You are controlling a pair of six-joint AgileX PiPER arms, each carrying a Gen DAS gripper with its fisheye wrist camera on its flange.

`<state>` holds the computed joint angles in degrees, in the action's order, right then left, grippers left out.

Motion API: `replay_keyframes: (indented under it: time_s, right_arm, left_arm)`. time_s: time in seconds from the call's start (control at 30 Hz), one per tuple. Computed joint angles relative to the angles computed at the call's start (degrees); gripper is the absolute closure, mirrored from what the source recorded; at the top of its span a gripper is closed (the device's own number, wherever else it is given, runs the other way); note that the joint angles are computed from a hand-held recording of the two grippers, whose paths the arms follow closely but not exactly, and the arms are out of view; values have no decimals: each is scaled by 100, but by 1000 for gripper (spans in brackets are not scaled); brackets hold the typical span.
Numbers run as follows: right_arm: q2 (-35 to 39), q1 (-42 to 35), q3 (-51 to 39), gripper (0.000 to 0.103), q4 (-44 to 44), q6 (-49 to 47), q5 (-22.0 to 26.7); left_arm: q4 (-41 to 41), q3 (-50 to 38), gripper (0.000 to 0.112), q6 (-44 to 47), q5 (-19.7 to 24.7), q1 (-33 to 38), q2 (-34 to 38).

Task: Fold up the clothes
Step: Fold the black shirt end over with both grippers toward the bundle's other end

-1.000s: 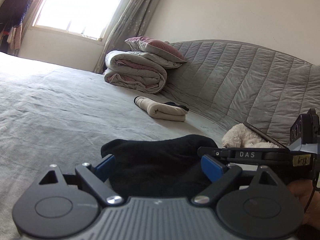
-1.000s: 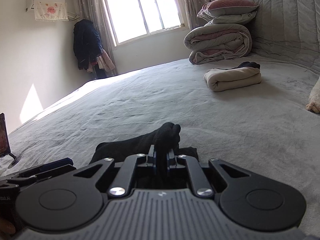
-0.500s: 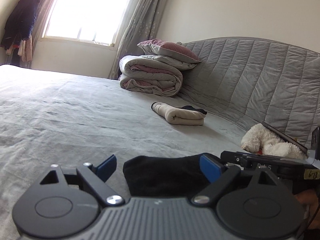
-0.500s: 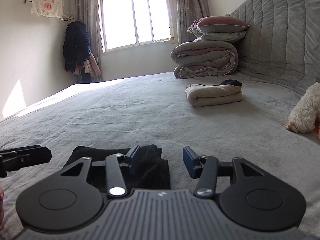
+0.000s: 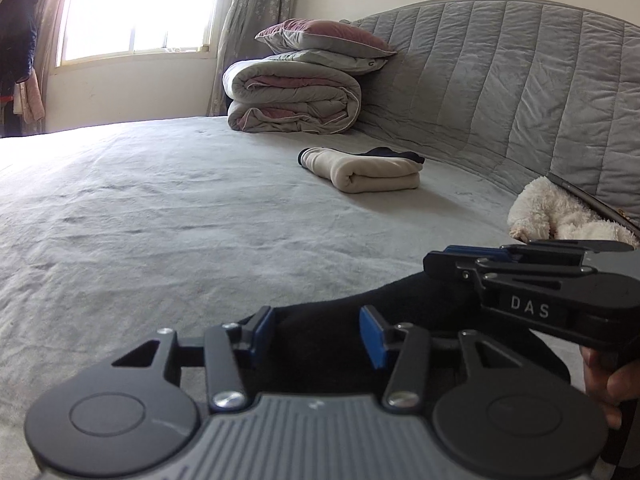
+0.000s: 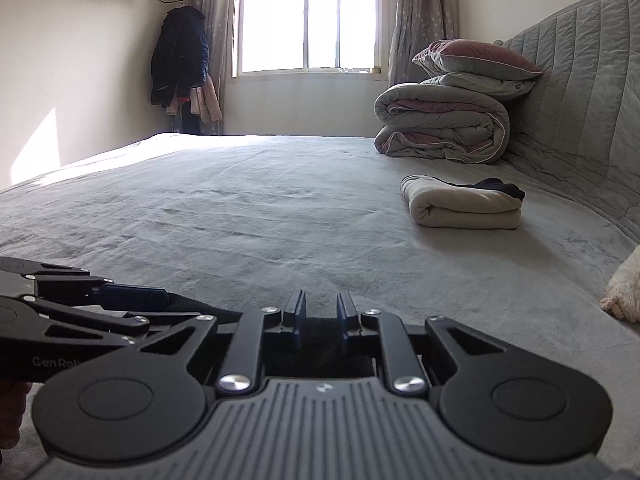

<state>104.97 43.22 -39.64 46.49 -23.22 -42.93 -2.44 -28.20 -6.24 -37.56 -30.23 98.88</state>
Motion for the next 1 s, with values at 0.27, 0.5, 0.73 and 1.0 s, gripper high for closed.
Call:
replay_keyframes:
  time_s: [0.27,0.5,0.73,1.0]
  right_arm:
    - [131,-243,-328,86,954,-711,797]
    - [-214,-37,66,77,667,-382,469]
    - [-562,417,723,73,62,-74,-18]
    - [-536,665,1118,68,-101,-406,-62]
  left_arm:
    - [93,-232,56,-215,341,141,134]
    - [-530,53,35,312,548,-92,-444]
    - [-894,434,31,752,702,-433,-917]
    - [-1527,722,28,1219,677,-882,-917]
